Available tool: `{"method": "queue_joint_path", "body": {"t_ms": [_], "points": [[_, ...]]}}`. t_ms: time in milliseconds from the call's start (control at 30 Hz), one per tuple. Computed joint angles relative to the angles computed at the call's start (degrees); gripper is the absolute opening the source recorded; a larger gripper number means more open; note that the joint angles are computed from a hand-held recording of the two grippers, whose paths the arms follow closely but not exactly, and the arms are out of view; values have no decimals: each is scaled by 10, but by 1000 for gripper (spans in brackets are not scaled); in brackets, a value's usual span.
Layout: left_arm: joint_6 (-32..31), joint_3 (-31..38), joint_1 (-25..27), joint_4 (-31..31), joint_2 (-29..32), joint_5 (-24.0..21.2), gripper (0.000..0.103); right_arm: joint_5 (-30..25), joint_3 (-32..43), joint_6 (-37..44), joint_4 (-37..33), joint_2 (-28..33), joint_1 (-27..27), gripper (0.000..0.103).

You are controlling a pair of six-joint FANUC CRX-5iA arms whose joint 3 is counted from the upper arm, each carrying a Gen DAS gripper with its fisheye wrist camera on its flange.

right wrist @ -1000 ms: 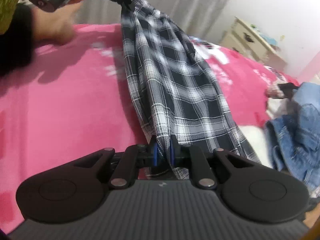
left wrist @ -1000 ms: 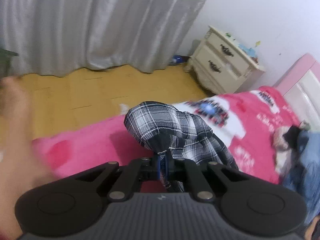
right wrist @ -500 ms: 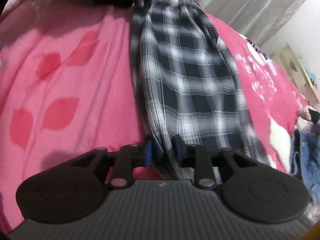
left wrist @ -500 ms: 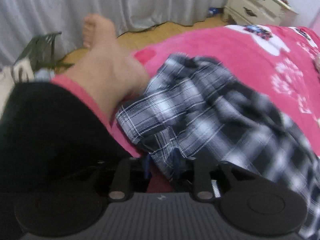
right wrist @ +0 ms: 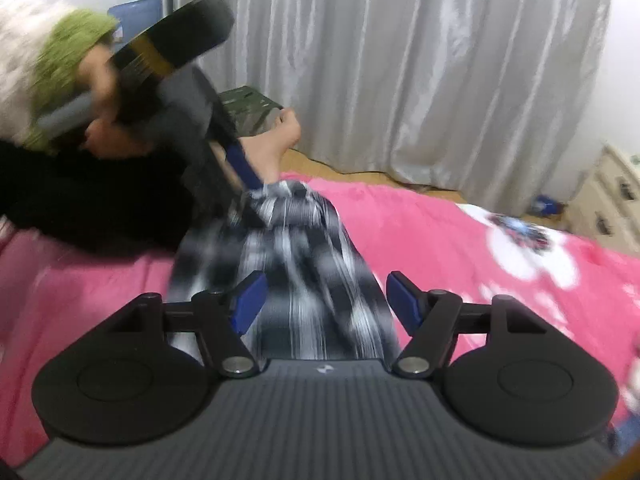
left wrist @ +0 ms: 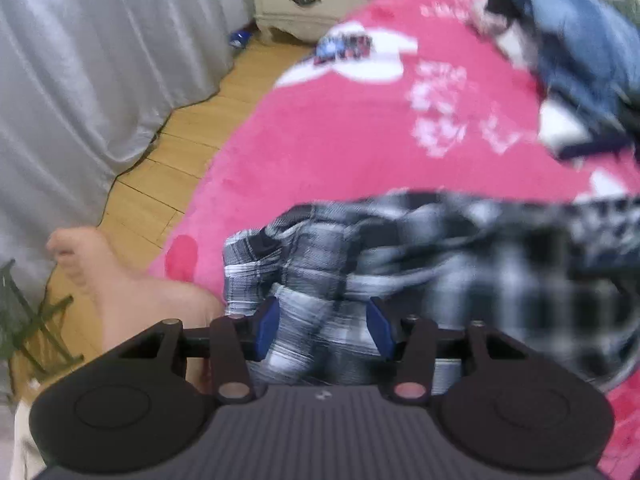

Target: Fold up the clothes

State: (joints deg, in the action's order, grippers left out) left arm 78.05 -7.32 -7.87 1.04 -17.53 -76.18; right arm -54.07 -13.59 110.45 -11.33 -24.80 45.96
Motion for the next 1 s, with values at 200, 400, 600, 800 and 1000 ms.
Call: {"method": "queue_joint_path", "body": {"t_ms": [200,400,600,800,1000], "points": [[-39,-65,78,86,-12,34,43,29,59,78,-84,135,-26,64],[-44,-106,109,124,-36,73,33,17,57,57,-82,153,-23,23],[-37,-97,60,78,-29,101,41,51,11,46,-19,105,15,24],[-19,-85,26,30,-21,110,18,72,-29,-17,73,100,59,3],[-34,-95,67,81,-47,101,9,140,-89,-90,179,41,108,2]]}}
